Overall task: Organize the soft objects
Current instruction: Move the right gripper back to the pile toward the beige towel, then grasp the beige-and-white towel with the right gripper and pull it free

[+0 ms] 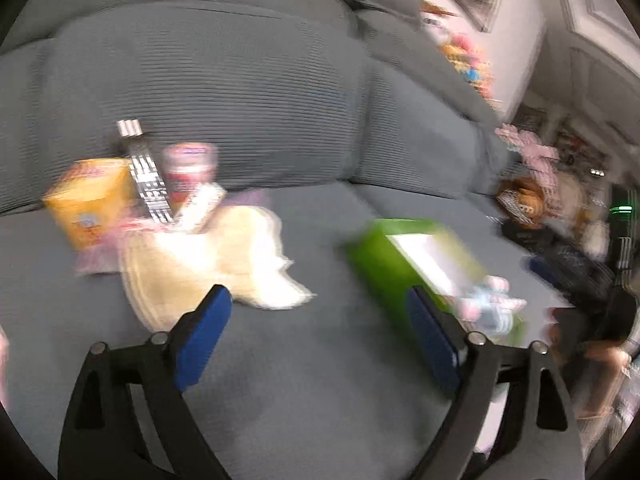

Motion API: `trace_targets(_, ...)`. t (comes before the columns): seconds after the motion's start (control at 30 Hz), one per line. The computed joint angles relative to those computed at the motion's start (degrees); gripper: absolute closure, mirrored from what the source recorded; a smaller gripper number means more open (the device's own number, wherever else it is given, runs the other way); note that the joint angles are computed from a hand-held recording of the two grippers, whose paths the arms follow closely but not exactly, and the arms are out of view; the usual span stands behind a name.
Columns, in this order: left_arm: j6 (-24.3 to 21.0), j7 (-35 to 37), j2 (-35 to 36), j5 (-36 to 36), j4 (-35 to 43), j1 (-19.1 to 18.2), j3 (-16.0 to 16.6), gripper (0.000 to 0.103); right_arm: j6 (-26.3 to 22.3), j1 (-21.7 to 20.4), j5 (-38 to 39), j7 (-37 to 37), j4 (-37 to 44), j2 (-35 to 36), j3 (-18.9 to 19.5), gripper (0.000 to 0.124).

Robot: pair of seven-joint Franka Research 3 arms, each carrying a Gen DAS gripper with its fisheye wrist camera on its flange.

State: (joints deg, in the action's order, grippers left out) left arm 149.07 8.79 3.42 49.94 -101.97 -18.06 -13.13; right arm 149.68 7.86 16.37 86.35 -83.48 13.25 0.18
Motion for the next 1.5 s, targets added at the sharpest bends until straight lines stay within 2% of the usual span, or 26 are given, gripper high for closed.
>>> trace_targets(0.03,-1.39,-0.58,-1.37,-0.50,-1.69,0.15,0.16,0.013,0.32,0.29,-0.40,-0.16,-0.26,-0.18,0.09,0.024)
trace_targets(0.13,-0.71,2.11,-4.96,-6.72,-7.05,1.77,0.32,0.013,0.86,0.20,1.93,-3.88,-1.35,-0.96,1.39,0.024)
trace_targets(0.23,-5.56,-1.85,-7.86,-5.56,-10.22,3.06,-0.69,0.013,1.69,0.48,4.59,-7.79,-2.20,-1.54,2.43,0.024)
trace_targets(0.33,-5.16,-5.13,-10.57,-4.69,-14.56,4.48,-1.26,0.013,1.81,0.56,9.26,-13.16,-2.76,-1.94,4.01,0.024)
trace_targets(0.4,-4.39,-10.82,-12.22,-1.36,-17.15,5.96,-1.98,0.013,-0.36,0.17,14.95,-18.52,-1.90,-1.49,5.60,0.024)
trace_targets(0.47,-3.44,-11.93,-13.48,-1.41,-19.11,6.89,-1.88,0.013,-3.21,0.59,18.21,-21.53,-0.77,-0.69,6.30,0.024)
trace_targets(0.53,-2.57,-13.75,-14.46,-1.47,-20.82,7.89,-1.94,0.014,-8.11,1.16,20.48,-23.87,2.11,1.44,7.00,0.024)
trace_targets(0.6,-2.83,-15.41,-14.81,-3.07,-21.89,8.53,-1.99,0.015,-12.95,2.46,19.96,-24.27,5.60,4.19,7.34,0.024)
trace_targets(0.67,-1.94,-14.37,-15.40,-6.11,-23.36,8.75,-1.43,0.016,-15.43,4.12,17.89,-23.40,8.28,6.38,7.23,0.024)
trace_targets(0.73,-4.33,-15.03,-15.40,-7.17,-23.30,9.31,-1.96,0.023,-16.50,6.41,14.63,-22.78,10.79,8.71,7.23,0.025)
trace_targets(0.77,-5.71,-14.77,-15.32,-7.76,-23.08,9.36,-2.11,0.023,-16.70,7.45,12.97,-22.72,11.99,9.85,7.19,0.026)
trace_targets(0.87,-5.10,-15.48,-15.85,-8.16,-23.96,9.70,-1.99,0.025,-16.68,10.86,6.78,-21.32,15.31,13.53,6.25,0.029)
trace_targets(0.97,-6.53,-16.19,-16.12,-7.95,-24.02,10.12,-2.32,0.025,-16.74,13.58,1.17,-17.63,19.28,17.56,5.03,0.038)
trace_targets(1.07,-6.18,-15.97,-16.51,-9.27,-24.65,10.22,-1.81,0.025,-18.79,14.74,-2.24,-16.39,23.76,21.45,4.45,0.054)
trace_targets(1.13,-5.73,-16.07,-16.76,-10.30,-24.96,10.37,-1.59,0.025,-19.00,14.62,-2.62,-15.88,24.36,22.26,4.66,0.081)
trace_targets(1.2,-4.95,-16.25,-17.07,-10.72,-25.31,10.60,-1.52,0.025,-18.56,13.97,-1.90,-15.74,24.20,22.39,5.20,0.099)
trace_targets(1.4,-4.87,-15.43,-17.58,-11.48,-25.18,10.88,-1.85,0.025,-17.36,9.12,6.93,-21.47,18.83,16.77,8.99,0.105)
trace_targets(1.5,-4.29,-15.37,-17.79,-11.65,-25.23,11.05,-1.83,0.025,-18.80,6.01,14.49,-26.52,15.06,12.03,11.06,0.105)
